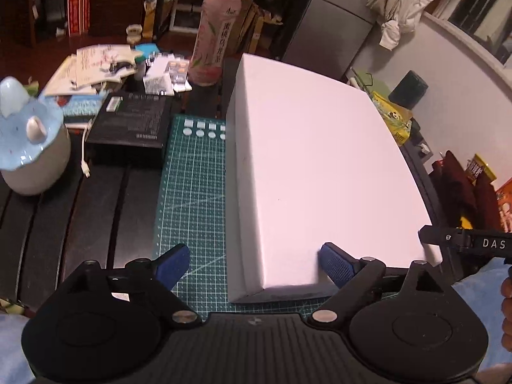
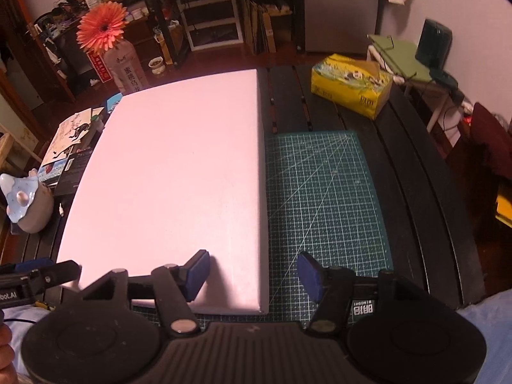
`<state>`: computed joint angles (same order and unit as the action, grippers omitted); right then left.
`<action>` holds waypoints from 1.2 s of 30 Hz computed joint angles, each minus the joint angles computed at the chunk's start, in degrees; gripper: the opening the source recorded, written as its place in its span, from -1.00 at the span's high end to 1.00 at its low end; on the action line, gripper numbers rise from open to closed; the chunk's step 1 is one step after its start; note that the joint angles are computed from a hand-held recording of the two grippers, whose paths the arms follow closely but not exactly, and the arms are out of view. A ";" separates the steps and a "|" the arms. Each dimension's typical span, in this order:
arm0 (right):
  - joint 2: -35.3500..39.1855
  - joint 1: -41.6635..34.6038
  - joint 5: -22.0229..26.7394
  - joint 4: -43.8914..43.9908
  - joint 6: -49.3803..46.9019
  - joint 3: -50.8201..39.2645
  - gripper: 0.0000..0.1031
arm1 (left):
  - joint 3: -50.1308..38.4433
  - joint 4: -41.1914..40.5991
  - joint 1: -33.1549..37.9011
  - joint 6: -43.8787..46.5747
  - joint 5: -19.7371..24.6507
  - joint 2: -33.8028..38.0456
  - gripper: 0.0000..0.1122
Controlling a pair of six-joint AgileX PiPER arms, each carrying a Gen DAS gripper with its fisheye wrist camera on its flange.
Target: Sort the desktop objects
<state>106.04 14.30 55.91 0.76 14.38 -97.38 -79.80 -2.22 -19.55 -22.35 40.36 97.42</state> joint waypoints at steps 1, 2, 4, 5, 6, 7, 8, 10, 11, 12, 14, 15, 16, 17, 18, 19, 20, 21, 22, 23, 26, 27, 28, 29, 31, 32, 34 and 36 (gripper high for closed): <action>-0.28 0.00 -0.62 -0.04 0.00 0.57 -0.14 | 0.39 1.99 -0.74 -1.64 -0.54 -0.28 -0.61; -0.54 0.01 -1.22 -0.07 -0.07 1.10 -0.14 | 0.80 4.04 -1.49 -3.36 -1.05 -0.55 -0.61; -1.08 0.02 -2.46 -0.10 -0.26 2.21 -0.14 | 1.72 8.55 -3.06 -6.89 -1.83 -1.18 -0.59; -1.33 0.03 -2.99 -0.18 -0.35 2.71 -0.14 | 2.20 10.92 -3.86 -8.72 -2.12 -1.51 -0.59; -1.57 0.04 -3.48 -0.29 -0.41 3.16 -0.14 | 2.67 13.35 -4.68 -10.60 -2.35 -1.83 -0.59; -1.87 0.17 -3.98 -0.81 0.02 3.68 -0.14 | 3.12 15.78 -5.49 -12.49 -2.51 -2.12 -0.59; -2.22 0.55 -4.47 -2.28 0.99 4.19 -0.14 | 3.56 18.23 -6.31 -14.40 -2.61 -2.40 -0.60; -2.90 1.53 -5.35 -6.00 3.31 5.16 -0.14 | 5.01 21.50 -7.40 -17.39 -3.34 -3.22 -0.60; -3.40 2.13 -5.96 -8.13 4.63 5.84 -0.13 | 5.70 22.68 -7.84 -18.66 -3.62 -3.57 -0.60; -3.97 2.70 -6.58 -10.00 5.80 6.56 -0.14 | 6.53 24.29 -8.37 -20.44 -3.93 -3.96 -0.61; -5.12 3.77 -7.73 -13.23 7.99 7.96 -0.13 | 8.06 27.17 -9.38 -23.68 -4.37 -4.80 -0.61; -5.74 4.35 -8.32 -14.74 9.17 8.75 -0.13 | 8.71 28.39 -9.88 -25.04 -4.41 -5.21 -0.61; -6.39 4.97 -8.86 -16.34 10.52 9.60 -0.12 | 9.32 29.55 -10.43 -26.33 -4.33 -5.63 -0.61; -7.12 5.55 -9.39 -17.73 11.69 10.54 -0.03 | 9.98 30.50 -10.90 -27.49 -4.36 -6.13 -0.61; -7.93 6.10 -9.94 -18.88 12.51 11.60 0.02 | 10.67 31.16 -11.33 -28.46 -4.47 -6.71 -0.61; -8.82 6.68 -10.48 -20.06 13.45 12.76 0.09 | 11.26 31.62 -11.73 -29.28 -4.46 -7.29 -0.61; -9.72 7.28 -11.00 -21.32 14.52 13.92 0.09 | 11.80 32.19 -12.13 -30.16 -4.39 -7.86 -0.61; -10.71 7.79 -11.52 -22.27 15.52 15.11 0.10 | 12.30 33.04 -12.63 -31.34 -4.20 -8.43 -0.61; -11.72 8.27 -12.02 -23.10 16.51 16.30 0.14 | 12.52 33.84 -13.16 -32.30 -3.66 -8.85 -0.61; -12.70 8.64 -12.29 -23.59 17.34 17.37 0.21 | 12.61 34.72 -13.70 -33.21 -2.94 -9.16 -0.61; -15.63 9.29 -12.84 -23.79 19.16 20.25 0.42 | 12.28 36.85 -15.77 -35.61 -0.15 -9.94 -0.61; -16.61 9.38 -13.06 -23.74 19.74 21.18 0.46 | 12.21 37.29 -16.55 -36.21 0.66 -10.40 -0.61; -17.60 9.48 -13.26 -23.77 20.39 22.10 0.51 | 12.22 37.72 -17.35 -36.75 1.37 -10.92 -0.61; -18.53 9.61 -13.42 -23.94 21.13 22.98 0.52 | 12.44 38.10 -18.18 -37.22 1.84 -11.57 -0.61; -20.03 9.87 -13.62 -24.35 22.19 24.35 0.52 | 13.30 38.51 -19.85 -38.16 2.39 -13.16 -0.61; -20.64 10.05 -13.64 -24.68 22.68 24.91 0.52 | 13.69 38.38 -20.56 -38.48 2.62 -13.88 -0.61; -21.64 10.73 -13.35 -25.50 23.48 25.63 0.52 | 14.51 38.55 -21.95 -39.74 3.18 -15.21 -0.61; -22.48 11.65 -12.90 -26.54 24.35 26.17 0.52 | 14.76 39.22 -23.41 -41.34 4.74 -16.03 -0.61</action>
<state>83.56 25.95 43.01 -25.78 38.74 -71.20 -65.03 37.00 -42.96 -63.69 45.10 81.39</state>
